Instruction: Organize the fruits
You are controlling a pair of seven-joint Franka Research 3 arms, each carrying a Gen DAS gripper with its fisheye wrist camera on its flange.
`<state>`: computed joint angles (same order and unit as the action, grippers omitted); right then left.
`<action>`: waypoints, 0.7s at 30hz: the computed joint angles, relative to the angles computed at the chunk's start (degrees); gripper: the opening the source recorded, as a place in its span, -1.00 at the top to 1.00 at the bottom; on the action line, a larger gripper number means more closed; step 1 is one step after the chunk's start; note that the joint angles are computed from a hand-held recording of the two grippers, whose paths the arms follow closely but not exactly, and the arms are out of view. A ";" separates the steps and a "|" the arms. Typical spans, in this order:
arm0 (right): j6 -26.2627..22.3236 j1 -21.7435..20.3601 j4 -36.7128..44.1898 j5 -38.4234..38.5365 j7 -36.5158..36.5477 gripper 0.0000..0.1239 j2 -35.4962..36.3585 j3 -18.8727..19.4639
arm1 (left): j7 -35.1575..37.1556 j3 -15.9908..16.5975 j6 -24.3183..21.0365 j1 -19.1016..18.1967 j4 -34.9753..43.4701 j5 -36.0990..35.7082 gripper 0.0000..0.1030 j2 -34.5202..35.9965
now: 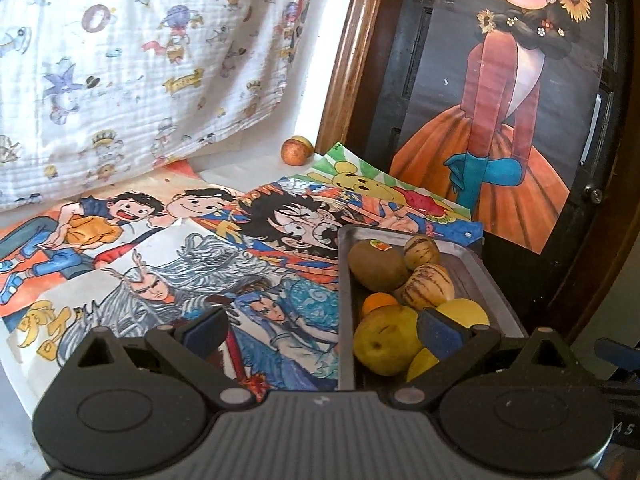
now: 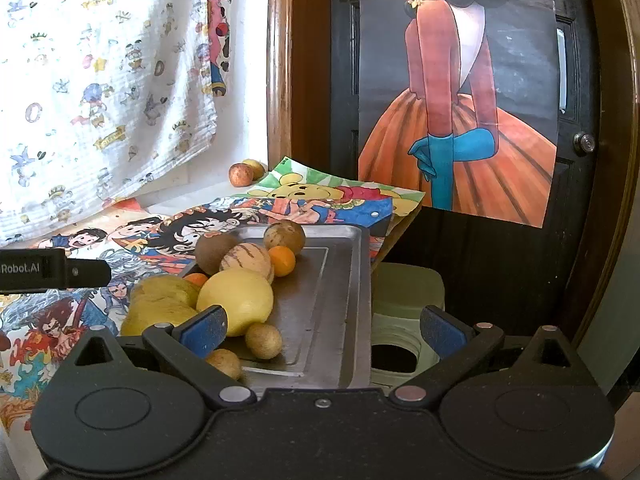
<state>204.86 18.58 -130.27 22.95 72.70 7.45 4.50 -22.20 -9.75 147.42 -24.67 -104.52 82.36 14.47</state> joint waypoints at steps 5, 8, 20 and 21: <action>1.87 1.70 -0.44 3.42 -3.19 -0.65 -0.14 -0.17 | -1.78 -0.17 -1.05 0.01 -2.28 1.27 -0.99 -1.58; 2.51 2.10 -0.74 4.71 -4.02 -0.65 -0.39 -0.01 | -2.61 -0.62 -1.65 0.24 -3.44 1.87 -0.99 -2.32; 6.79 4.15 -1.71 9.47 -7.41 -0.65 -0.25 1.06 | -7.28 -2.26 -3.06 1.30 -8.06 4.75 -0.99 -5.61; 7.39 4.31 -1.86 9.68 -7.38 -0.65 -0.21 1.20 | -7.68 -2.41 -3.27 1.39 -8.40 5.10 -0.99 -5.89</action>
